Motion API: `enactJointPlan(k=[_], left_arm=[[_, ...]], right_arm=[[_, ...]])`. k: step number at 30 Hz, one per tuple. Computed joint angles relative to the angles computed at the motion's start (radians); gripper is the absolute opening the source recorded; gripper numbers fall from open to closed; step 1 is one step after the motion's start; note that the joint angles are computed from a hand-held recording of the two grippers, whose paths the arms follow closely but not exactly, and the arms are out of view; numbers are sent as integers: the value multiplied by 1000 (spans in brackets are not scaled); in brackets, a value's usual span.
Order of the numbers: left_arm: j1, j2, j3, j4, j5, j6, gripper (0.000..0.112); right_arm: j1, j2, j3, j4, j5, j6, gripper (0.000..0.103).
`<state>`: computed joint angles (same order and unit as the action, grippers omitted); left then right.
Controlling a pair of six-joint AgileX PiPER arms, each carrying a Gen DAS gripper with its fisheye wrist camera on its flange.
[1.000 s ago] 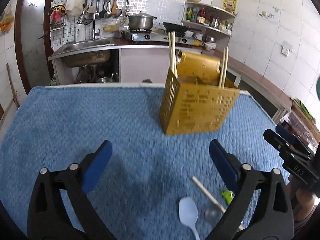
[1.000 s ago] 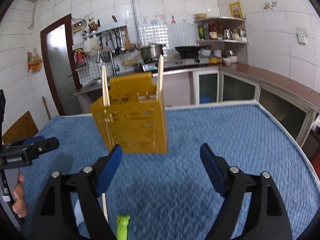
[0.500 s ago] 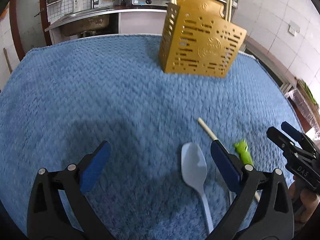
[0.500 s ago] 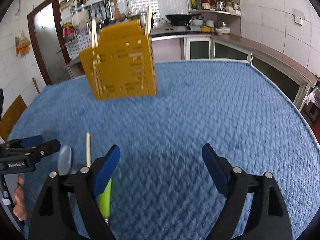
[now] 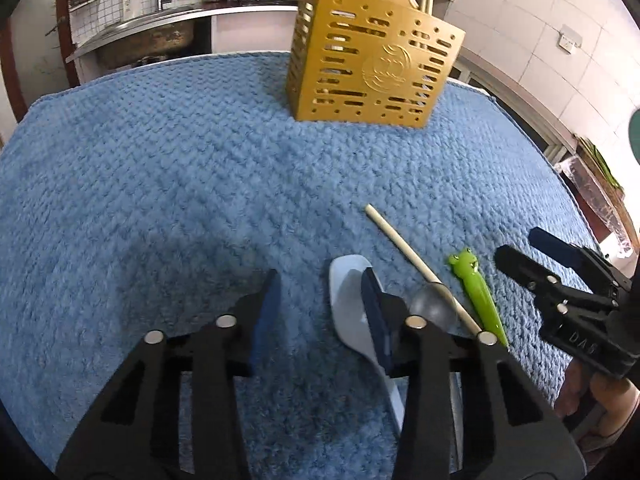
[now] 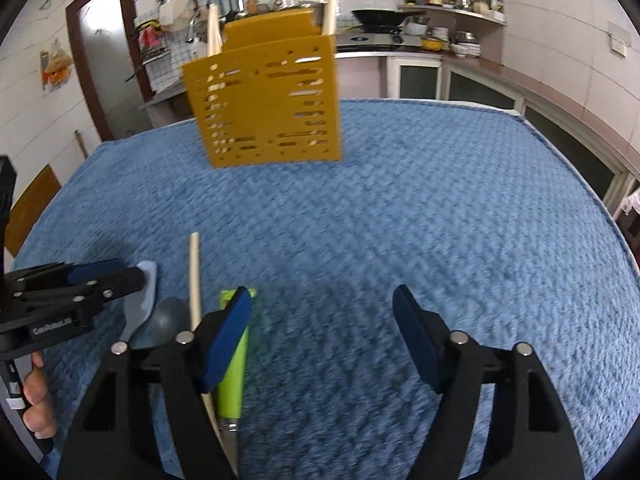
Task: Organize utensils
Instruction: 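Grasp the white spoon with the left tool while the right tool grasps the green frog fork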
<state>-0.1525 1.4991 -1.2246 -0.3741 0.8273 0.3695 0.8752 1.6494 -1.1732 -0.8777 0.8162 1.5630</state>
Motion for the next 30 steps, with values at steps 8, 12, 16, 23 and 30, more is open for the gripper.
enactJointPlan(k=[8,12,16,23,30], left_arm=[[-26,5,2,-4,6,25,21],[-32,9,-1,-10,5,38,11],[-32,5,4,-20,-1,53,8],[-23,-14,19,-44,-13,94,4],[-7,-18,19,-60,-3,113,3]], right_arm=[[2,15,-31,68,-29,-73,49],[1,22,-37,88,-48,-82,46],[12,16,-37,119,-54,-101,42],[31,65,-90,149,-11,-150,34],[-6,59,-109,215,-22,-224,17]])
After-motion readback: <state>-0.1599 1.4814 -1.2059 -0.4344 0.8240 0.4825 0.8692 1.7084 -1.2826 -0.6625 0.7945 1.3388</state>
